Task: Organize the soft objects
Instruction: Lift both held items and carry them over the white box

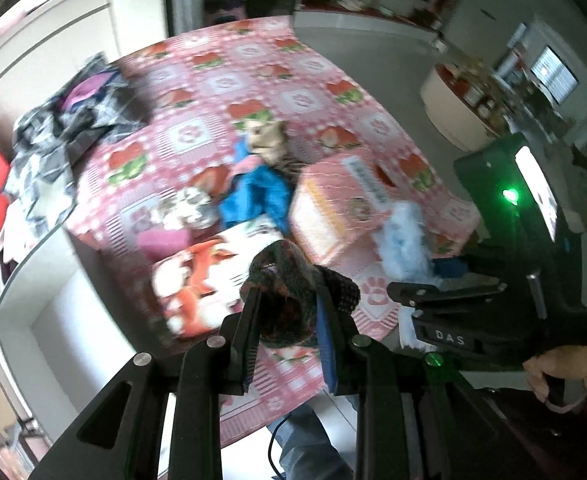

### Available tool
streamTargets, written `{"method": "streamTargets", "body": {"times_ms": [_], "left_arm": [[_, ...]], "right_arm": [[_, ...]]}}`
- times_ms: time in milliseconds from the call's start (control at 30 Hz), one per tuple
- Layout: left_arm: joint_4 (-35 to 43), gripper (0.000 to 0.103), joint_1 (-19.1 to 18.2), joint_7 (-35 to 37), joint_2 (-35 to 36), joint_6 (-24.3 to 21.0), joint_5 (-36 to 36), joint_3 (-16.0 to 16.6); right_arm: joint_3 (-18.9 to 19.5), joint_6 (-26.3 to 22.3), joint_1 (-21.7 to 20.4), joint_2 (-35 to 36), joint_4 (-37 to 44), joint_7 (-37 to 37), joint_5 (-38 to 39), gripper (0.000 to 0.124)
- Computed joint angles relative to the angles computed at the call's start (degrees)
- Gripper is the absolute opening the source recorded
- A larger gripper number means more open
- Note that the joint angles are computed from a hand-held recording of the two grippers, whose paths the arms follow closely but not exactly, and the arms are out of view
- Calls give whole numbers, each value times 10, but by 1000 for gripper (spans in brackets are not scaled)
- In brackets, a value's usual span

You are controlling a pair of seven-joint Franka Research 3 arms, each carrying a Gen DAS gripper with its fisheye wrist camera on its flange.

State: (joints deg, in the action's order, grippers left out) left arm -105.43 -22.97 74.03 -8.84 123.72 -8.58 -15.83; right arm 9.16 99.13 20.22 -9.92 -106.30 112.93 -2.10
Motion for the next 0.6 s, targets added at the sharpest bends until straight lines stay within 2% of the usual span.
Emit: {"method": "streamTargets", "body": {"times_ms": [400,600], "left_arm": [[-112,28,45,-111,-99,40,33,32],[-169,28,66,-161,-148,34,52,48]], "right_arm": [[13,-24,46,83,107,-35,-26,37],[13,-33,73,127,167,-59,-32,37]]}}
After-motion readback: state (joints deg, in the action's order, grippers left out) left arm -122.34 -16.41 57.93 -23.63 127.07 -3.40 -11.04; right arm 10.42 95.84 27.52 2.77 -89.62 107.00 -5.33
